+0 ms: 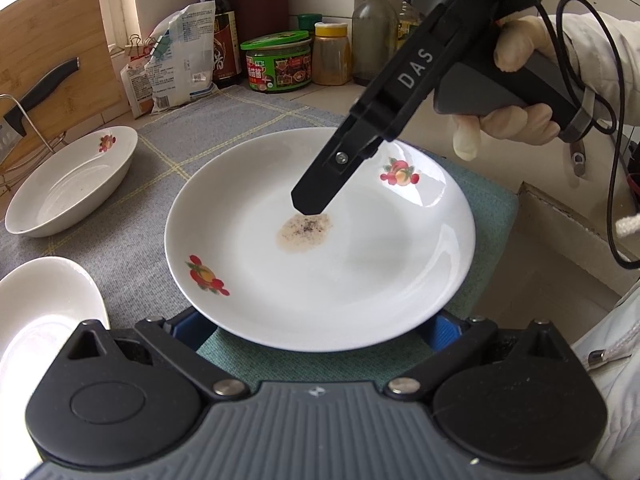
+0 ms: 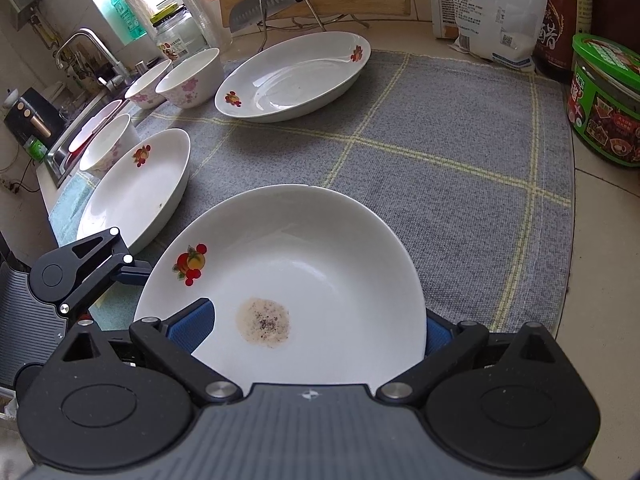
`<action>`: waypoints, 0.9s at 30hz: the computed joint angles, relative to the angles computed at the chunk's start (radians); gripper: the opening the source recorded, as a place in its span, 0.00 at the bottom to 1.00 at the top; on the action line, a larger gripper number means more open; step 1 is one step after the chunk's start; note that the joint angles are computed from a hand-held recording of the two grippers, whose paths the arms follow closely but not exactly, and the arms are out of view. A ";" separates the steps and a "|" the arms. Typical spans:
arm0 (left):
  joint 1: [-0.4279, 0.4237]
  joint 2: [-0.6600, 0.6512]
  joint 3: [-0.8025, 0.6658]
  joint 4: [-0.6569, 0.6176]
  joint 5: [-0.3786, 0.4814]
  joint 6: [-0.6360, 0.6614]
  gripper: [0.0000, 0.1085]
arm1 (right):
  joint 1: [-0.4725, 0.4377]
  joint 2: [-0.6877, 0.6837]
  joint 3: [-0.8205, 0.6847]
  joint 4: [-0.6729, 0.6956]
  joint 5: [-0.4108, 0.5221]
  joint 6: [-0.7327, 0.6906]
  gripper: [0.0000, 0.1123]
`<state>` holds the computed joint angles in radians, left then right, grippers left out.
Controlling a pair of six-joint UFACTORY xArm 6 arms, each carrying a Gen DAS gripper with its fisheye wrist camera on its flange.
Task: Organize plates and bowls
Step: 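Lift the stained plate with the right gripper and carry it across the towel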
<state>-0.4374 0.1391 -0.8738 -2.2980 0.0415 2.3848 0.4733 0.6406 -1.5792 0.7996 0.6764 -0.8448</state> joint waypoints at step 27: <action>-0.020 0.147 -0.209 0.382 -0.044 -0.353 0.94 | -0.073 0.117 -0.234 -0.004 0.041 -0.018 0.92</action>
<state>-0.4574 0.2862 -1.0825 -1.9158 -0.0025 2.0314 0.4003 0.7575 -1.8133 0.7955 0.7178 -0.8625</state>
